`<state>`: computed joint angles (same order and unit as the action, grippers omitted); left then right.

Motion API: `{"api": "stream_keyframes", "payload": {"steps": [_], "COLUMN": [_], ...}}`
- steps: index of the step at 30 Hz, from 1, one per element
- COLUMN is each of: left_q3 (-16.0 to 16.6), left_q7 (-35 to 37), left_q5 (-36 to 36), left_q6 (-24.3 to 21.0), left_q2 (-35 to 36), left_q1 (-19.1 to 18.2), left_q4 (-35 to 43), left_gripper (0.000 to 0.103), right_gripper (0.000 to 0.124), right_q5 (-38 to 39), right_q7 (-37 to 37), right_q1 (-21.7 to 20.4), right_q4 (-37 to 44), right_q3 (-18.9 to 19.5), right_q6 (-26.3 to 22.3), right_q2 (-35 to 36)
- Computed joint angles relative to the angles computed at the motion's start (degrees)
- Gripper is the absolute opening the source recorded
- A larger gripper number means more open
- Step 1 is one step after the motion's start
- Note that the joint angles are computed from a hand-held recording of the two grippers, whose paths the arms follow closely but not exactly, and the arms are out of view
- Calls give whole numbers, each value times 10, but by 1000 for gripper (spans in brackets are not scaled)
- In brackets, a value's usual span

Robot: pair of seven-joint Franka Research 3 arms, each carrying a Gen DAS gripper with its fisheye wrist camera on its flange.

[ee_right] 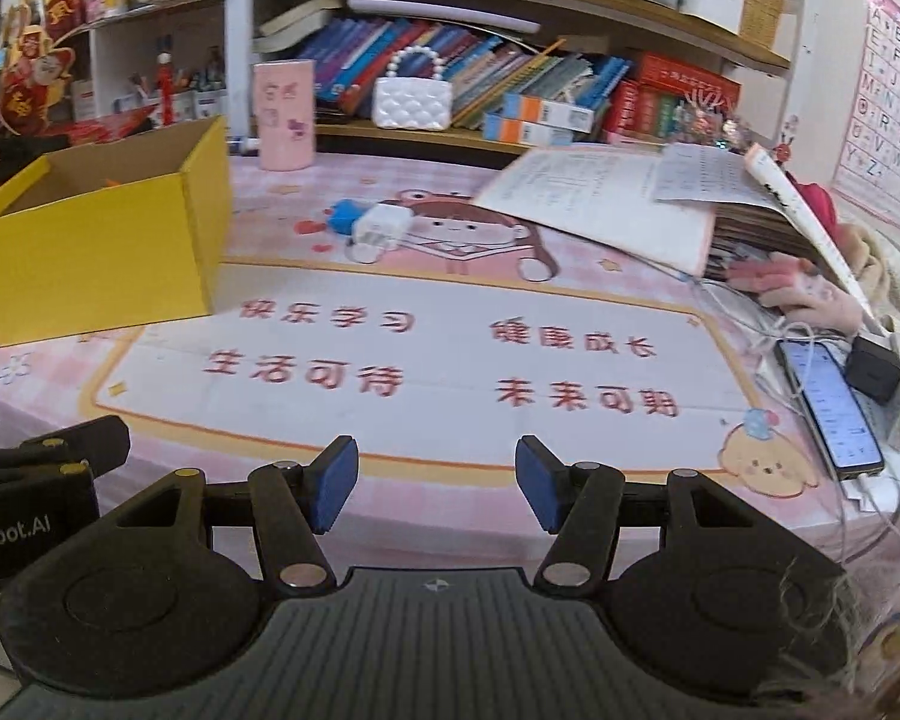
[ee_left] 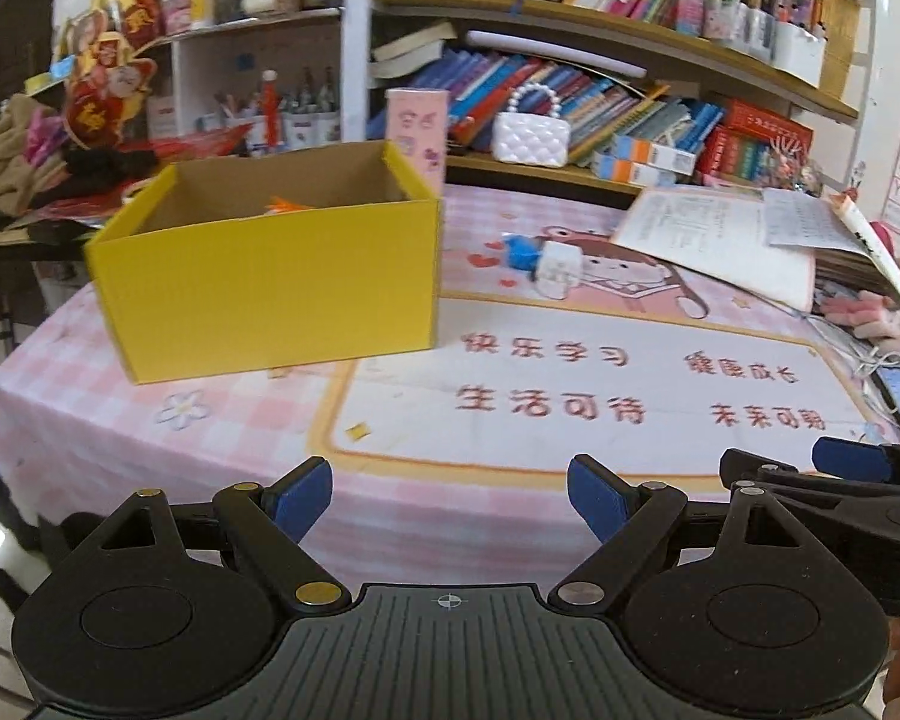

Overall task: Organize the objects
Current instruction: 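Withdraw both open tools from the box toward the white charger and blue cloth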

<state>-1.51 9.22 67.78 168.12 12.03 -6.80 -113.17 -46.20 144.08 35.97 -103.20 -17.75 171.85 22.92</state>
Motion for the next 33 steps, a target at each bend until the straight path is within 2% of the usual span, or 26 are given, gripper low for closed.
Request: {"api": "stream_keyframes", "payload": {"steps": [4, 12, 19, 26, 30, 33], "left_q3": [-6, 1, 18, 25, 31, 22], "left_q7": [38, 95, 128, 174, 190, 225], "left_q5": [-33, -115, -164, -213, -238, -272], "left_q6": [0, -24, -50, -89, -121, -152], "left_q2": [27, 85, 134, 195, 230, 275], "left_q1": [-5, -28, -53, -71, -82, -81], "left_q4": [32, 109, 184, 276, 330, 402], "left_gripper": [88, 88, 88, 88, 87, 86], "right_gripper": [57, 57, 57, 57, 57, 57], "right_q5": [34, 165, 280, 373, 415, 441], "right_q7": [-33, -176, -300, -415, -465, -488], "right_q1": [-24, -81, -139, -184, -195, -196], "right_q4": [22, 85, 171, 300, 389, 459], "right_q3": [12, 57, 112, 161, 172, 166], "right_q6": [-4, -18, -37, -78, -108, -135], "right_q2": [15, 60, 117, 196, 249, 290]}}
